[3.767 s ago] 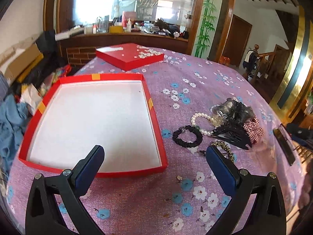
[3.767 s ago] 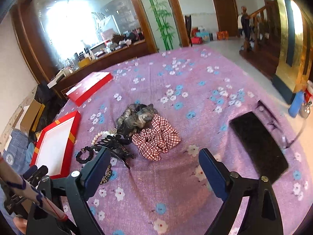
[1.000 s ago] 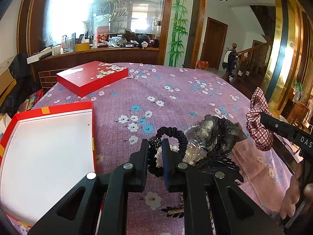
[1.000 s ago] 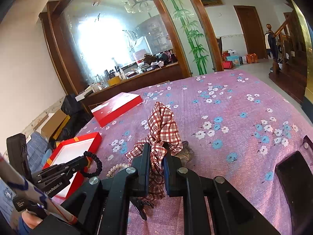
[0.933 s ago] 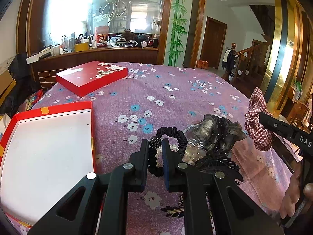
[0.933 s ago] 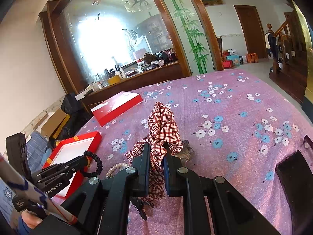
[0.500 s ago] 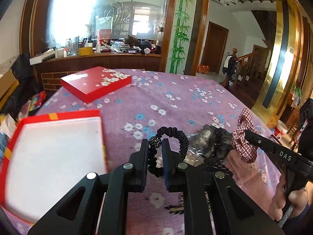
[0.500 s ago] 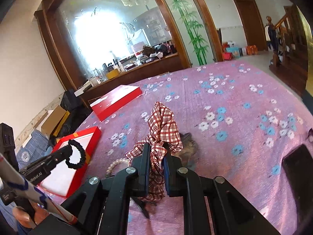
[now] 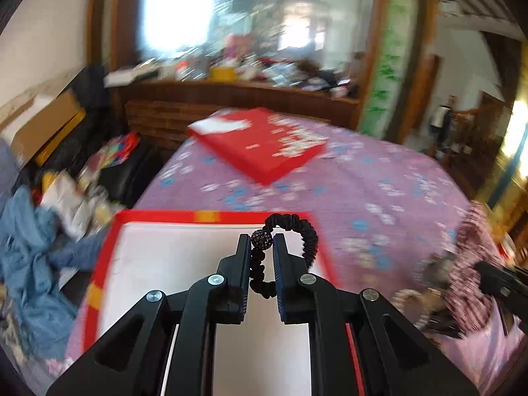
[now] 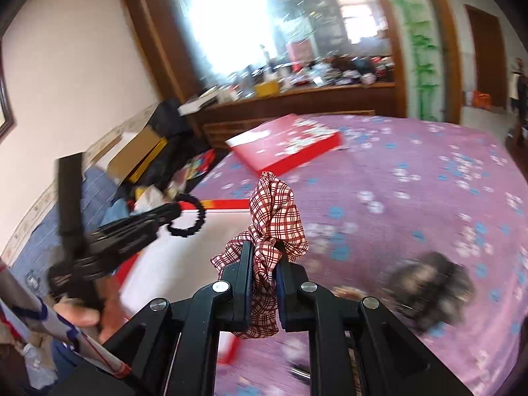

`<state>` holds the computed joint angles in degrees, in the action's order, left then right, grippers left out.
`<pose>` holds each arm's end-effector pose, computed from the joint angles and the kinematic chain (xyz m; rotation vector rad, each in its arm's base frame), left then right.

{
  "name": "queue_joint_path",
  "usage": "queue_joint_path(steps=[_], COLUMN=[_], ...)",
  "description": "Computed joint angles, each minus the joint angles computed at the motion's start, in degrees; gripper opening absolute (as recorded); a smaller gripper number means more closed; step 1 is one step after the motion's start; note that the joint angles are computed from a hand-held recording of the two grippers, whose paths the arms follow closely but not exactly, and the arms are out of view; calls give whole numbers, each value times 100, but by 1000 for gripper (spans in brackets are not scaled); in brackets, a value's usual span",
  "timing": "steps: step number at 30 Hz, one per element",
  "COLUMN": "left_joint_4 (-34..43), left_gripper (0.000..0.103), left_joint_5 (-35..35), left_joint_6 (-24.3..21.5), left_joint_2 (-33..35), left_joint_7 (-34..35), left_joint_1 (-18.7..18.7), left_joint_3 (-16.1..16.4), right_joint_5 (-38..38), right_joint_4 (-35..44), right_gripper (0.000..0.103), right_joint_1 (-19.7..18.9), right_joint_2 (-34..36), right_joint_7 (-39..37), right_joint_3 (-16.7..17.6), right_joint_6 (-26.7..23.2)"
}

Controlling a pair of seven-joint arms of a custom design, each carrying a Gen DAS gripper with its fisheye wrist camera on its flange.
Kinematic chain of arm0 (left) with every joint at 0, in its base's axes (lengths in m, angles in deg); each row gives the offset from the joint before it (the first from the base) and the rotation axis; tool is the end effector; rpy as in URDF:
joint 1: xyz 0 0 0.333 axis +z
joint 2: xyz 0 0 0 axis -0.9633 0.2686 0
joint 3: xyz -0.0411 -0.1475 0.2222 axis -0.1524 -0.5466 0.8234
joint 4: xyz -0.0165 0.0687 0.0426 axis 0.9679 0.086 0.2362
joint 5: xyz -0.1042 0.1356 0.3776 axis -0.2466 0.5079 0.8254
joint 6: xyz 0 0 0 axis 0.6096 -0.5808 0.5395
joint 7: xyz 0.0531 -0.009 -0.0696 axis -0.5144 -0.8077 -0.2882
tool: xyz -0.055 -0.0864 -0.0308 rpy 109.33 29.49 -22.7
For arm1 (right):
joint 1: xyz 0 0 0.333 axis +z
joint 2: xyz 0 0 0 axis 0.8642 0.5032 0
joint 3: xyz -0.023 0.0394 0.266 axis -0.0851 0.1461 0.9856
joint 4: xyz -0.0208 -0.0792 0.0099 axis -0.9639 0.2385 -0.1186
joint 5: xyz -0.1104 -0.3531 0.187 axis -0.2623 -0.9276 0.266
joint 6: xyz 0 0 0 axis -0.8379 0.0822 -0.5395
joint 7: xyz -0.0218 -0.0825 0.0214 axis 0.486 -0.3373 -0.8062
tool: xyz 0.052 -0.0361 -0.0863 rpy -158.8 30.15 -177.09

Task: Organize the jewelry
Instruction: 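Carry the scrunchie and hair tie in both grippers over the red box, then lower both items into the red box and open both grippers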

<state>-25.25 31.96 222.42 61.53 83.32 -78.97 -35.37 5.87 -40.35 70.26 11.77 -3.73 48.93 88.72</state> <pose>0.7170 -0.1572 0.4261 -1.5155 2.0302 -1.0223 0.5977 0.1122 0.4377 -1.5066 1.6671 -0.4836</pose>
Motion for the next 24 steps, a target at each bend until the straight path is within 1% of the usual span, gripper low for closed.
queue_joint_path(steps=[1, 3, 4, 5, 6, 7, 9, 10, 12, 13, 16, 17, 20, 22, 23, 24], left_joint_4=[305, 844, 1034, 1313, 1481, 1707, 2045, 2192, 2431, 2555, 2762, 2794, 2985, 3107, 3111, 3174], left_gripper=[13, 13, 13, 13, 13, 13, 13, 13, 13, 13, 13, 13, 13, 13, 15, 23], left_joint_5=[76, 284, 398, 557, 705, 870, 816, 814, 1002, 1067, 1179, 1244, 1371, 1471, 1514, 1544], left_joint_6=[-175, -449, -549, -710, -806, -942, -1178, -1273, -1416, -1489, -1652, -1685, -1811, -1875, -1883, -1933], left_joint_2=[217, 617, 761, 968, 1095, 1260, 1497, 1602, 1780, 1865, 2015, 2041, 2166, 2246, 2249, 2286], left_joint_7=[-130, -631, -808, -1054, -1295, -1559, -1558, -1652, -1869, -1977, -2123, -2242, -2376, -2500, -2544, -2594], left_joint_1=[-16, -101, -122, -164, -202, -239, -18, 28, -9, -24, 4, -23, -38, -72, -81, -88], left_joint_3=[121, 432, 522, 664, 777, 893, 683, 660, 760, 776, 742, 786, 784, 824, 833, 836], right_joint_5=[-331, -1121, -1394, -1482, -1489, -1898, -2310, -2505, -2659, -2708, -2973, -3014, -3164, -3141, -3138, -3144], right_joint_4=[364, 890, 1261, 1622, 1877, 2332, 2962, 3419, 4350, 4620, 5813, 6071, 6932, 7597, 7867, 8025], right_gripper=[13, 13, 13, 13, 13, 13, 13, 13, 13, 13, 14, 14, 15, 19, 19, 27], right_joint_1=[52, 147, 176, 128, 232, 162, 213, 238, 153, 134, 241, 253, 339, 327, 332, 343], right_joint_2=[277, 721, 1016, 1295, 1489, 1857, 2337, 2679, 3327, 3523, 4354, 4534, 5105, 5534, 5703, 5806], right_joint_7=[231, 824, 1016, 1054, 1050, 1352, 1656, 1806, 1891, 1922, 2155, 2195, 2384, 2437, 2452, 2478], right_joint_3=[-23, -90, -91, -10, -99, -13, -54, -74, 52, 93, 27, 22, -71, -52, -58, -80], right_joint_6=[-191, -427, -635, -845, -1010, -1231, -1561, -1799, -2348, -2481, -3102, -3214, -3568, -3867, -3978, -4024])
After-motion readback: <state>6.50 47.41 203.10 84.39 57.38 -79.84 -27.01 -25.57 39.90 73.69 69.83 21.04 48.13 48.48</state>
